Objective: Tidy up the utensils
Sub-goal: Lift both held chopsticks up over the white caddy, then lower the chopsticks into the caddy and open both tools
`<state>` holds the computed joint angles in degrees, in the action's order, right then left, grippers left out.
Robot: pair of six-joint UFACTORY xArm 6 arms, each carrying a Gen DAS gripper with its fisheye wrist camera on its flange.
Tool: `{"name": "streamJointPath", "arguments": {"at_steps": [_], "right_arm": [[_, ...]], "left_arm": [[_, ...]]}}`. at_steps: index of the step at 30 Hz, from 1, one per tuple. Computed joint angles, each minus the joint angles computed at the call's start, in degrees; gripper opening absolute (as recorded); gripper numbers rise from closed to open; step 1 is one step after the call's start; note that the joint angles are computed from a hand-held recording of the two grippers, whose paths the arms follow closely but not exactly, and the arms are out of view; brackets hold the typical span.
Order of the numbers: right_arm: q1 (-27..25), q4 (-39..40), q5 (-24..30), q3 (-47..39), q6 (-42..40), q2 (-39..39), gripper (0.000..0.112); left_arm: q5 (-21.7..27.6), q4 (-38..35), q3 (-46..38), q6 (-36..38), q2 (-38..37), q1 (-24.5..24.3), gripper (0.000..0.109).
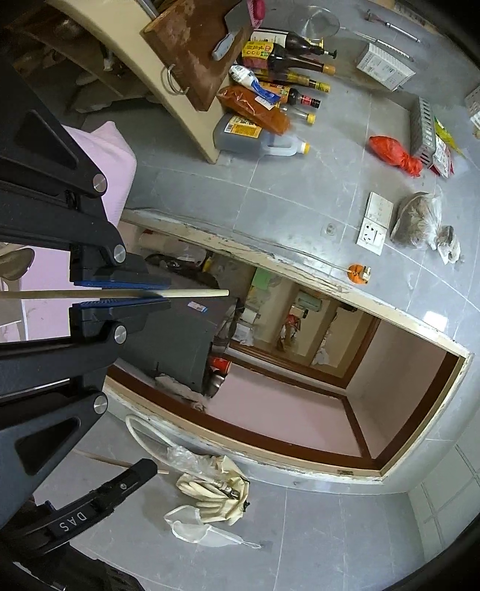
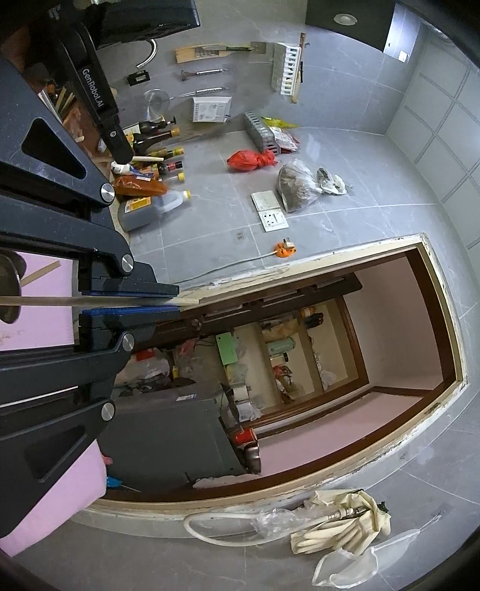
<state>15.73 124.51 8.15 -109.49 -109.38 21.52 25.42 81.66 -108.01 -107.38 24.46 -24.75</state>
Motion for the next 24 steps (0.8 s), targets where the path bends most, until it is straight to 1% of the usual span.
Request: {"name": "streamJointPath", "arguments": {"at_steps": [3, 6, 8, 11, 12, 13, 14, 15, 16, 17, 19, 20, 21, 22, 23, 24], "right_arm": [[-0.10, 0.39, 0.10, 1.34, -0.17, -0.70, 0.004], [0.09, -1.44, -0.07, 3.56, 1.13, -2.16, 0.005], [0.20, -3.18, -0.15, 5.32, 2.50, -3.21, 0.005], [0.49, -7.54, -0.69, 7.94, 6.13, -4.84, 0.007], [0.57, -8.90, -0.88, 8.81, 7.34, -5.41, 0.011], [0.58, -10.31, -0.90, 9.72, 8.77, -6.01, 0.014], [0.58, -10.76, -1.10, 10.40, 9.40, -6.53, 0.022], [0.55, -10.62, -1.36, 10.91, 9.59, -7.00, 0.027], [0.54, -10.59, -1.47, 11.42, 9.87, -7.46, 0.028], [0.64, -11.51, -1.94, 11.89, 10.94, -7.92, 0.028], [0.91, -12.23, -2.97, 12.81, 11.47, -8.96, 0.028], [1.12, -12.70, -3.74, 13.09, 11.83, -9.35, 0.029], [1.27, -13.10, -4.56, 13.97, 12.11, -10.29, 0.033], [1.36, -12.99, -5.03, 14.64, 12.03, -11.06, 0.037], [1.57, -13.24, -5.89, 15.15, 12.31, -11.69, 0.045], [1.78, -14.63, -7.02, 16.34, 13.93, -12.81, 0.050]], "left_arm": [[-2.21, -0.87, 0.69, 1.00, -0.17, 0.62, 0.005], [-3.57, -1.28, 2.35, 1.46, -1.14, 0.80, 0.005], [-5.53, -1.00, 3.60, 0.88, -1.95, 1.15, 0.006], [-7.83, -5.23, 4.95, 5.74, -2.68, 1.42, 0.006], [-8.81, -7.69, 5.70, 8.28, -3.11, 1.60, 0.006], [-9.50, -8.59, 6.15, 9.09, -3.34, 1.68, 0.007], [-10.37, -10.36, 6.63, 10.78, -3.55, 1.81, 0.012], [-10.79, -12.84, 7.30, 13.29, -3.86, 1.82, 0.017], [-11.01, -14.22, 7.95, 14.67, -4.26, 1.79, 0.027], [-11.40, -14.59, 8.75, 15.02, -4.82, 1.79, 0.035], [-11.73, -14.45, 10.01, 15.14, -5.86, 1.68, 0.039], [-11.86, -15.54, 10.79, 16.50, -6.48, 1.57, 0.040], [-11.94, -16.13, 11.27, 17.33, -6.86, 1.48, 0.041], [-11.86, -16.64, 11.92, 18.05, -7.48, 1.31, 0.046], [-11.56, -17.46, 12.77, 18.96, -8.35, 1.03, 0.054], [-11.19, -17.67, 13.26, 19.22, -8.94, 0.81, 0.058]]}}
